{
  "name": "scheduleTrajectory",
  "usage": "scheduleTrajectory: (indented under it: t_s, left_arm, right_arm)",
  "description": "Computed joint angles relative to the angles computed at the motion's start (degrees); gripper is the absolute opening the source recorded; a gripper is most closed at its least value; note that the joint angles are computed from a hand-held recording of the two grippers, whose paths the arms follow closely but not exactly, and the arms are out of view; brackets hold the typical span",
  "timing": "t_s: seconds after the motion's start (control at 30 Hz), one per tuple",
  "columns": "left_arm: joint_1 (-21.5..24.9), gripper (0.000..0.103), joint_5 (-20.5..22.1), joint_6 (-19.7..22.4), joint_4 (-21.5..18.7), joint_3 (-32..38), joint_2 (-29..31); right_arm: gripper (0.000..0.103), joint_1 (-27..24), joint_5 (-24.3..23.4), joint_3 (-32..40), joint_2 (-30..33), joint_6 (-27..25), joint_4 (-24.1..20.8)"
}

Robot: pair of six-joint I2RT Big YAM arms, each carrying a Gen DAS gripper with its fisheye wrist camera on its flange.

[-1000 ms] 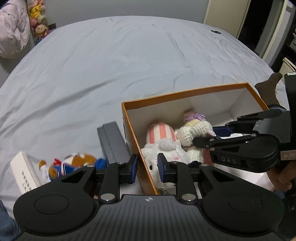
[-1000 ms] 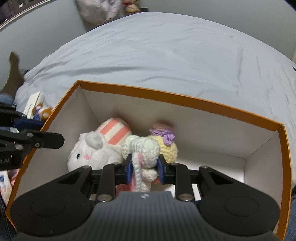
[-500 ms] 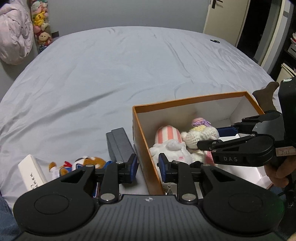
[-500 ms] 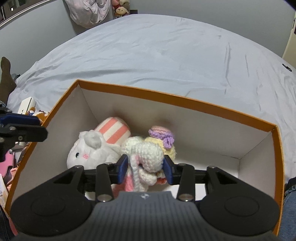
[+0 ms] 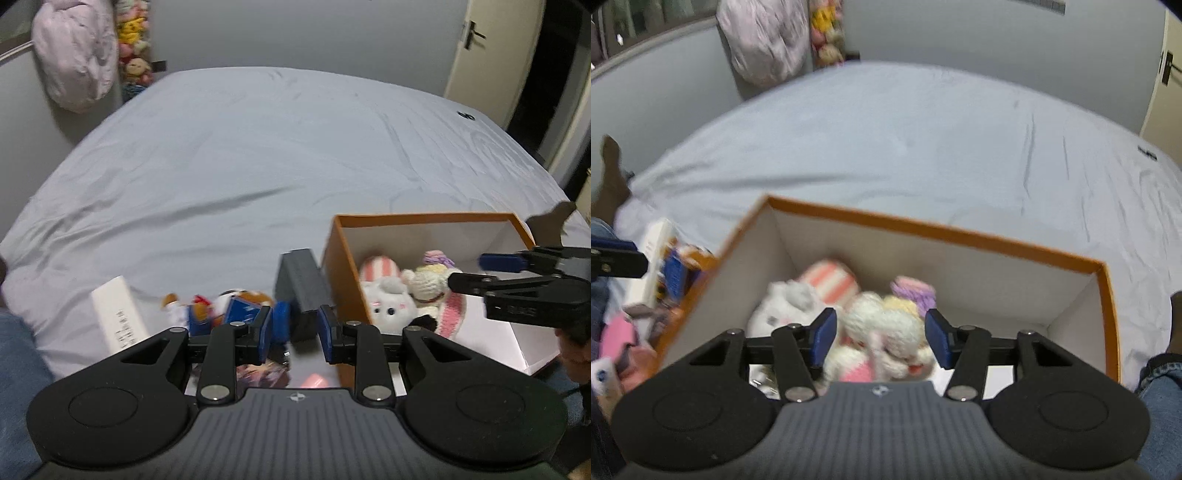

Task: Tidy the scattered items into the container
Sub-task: 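Move both tools back to the pile toward the Vaseline tube and pink pompom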

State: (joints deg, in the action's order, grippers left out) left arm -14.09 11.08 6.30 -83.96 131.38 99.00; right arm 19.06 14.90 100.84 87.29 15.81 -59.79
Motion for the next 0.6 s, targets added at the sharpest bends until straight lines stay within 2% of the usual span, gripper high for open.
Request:
scheduleTrajectory:
  t_s: [0.07,0.13,0.23,0.4,0.47,0.53,0.6]
  left_arm:
    - [1.0,0.035,0.1,-0.7,1.2,-1.6,-1.5]
    - [1.8,0.037,-0.3,-0.8,3.0,-3.9,-3.4]
    - [2.8,0.038,-0.8,0.8,2.8,-5.6,-5.1]
    - [4.3,0.044,0.6,5.7,-3.2,-5.4,-5.7]
    - [4.8,0.046,0.6,7.7,-5.9,-5.2,-5.8]
    - [4.8,0.046,-1.2,8.3,-9.9,-4.0,-5.0]
    - [5.2,0.046,-2.3,7.5,-12.7,-3.4,-4.3]
  right_arm:
    - [0.069,1.3,0.3,-1.9,-2.0,0.5,3.6]
    - [0.069,2.9,0.6,-3.5,-3.6,1.7,6.5]
    - [0.069,4.7,0.7,-3.2,-3.4,4.5,8.5]
    - [0.068,9.2,3.8,-4.1,-4.6,6.7,9.7]
    - [0.068,10.6,3.5,-4.6,-5.0,8.2,9.8]
    - [0.067,11.8,2.6,-4.5,-4.8,9.4,9.3]
    - [0.060,13.0,0.9,-3.9,-4.0,9.4,8.3]
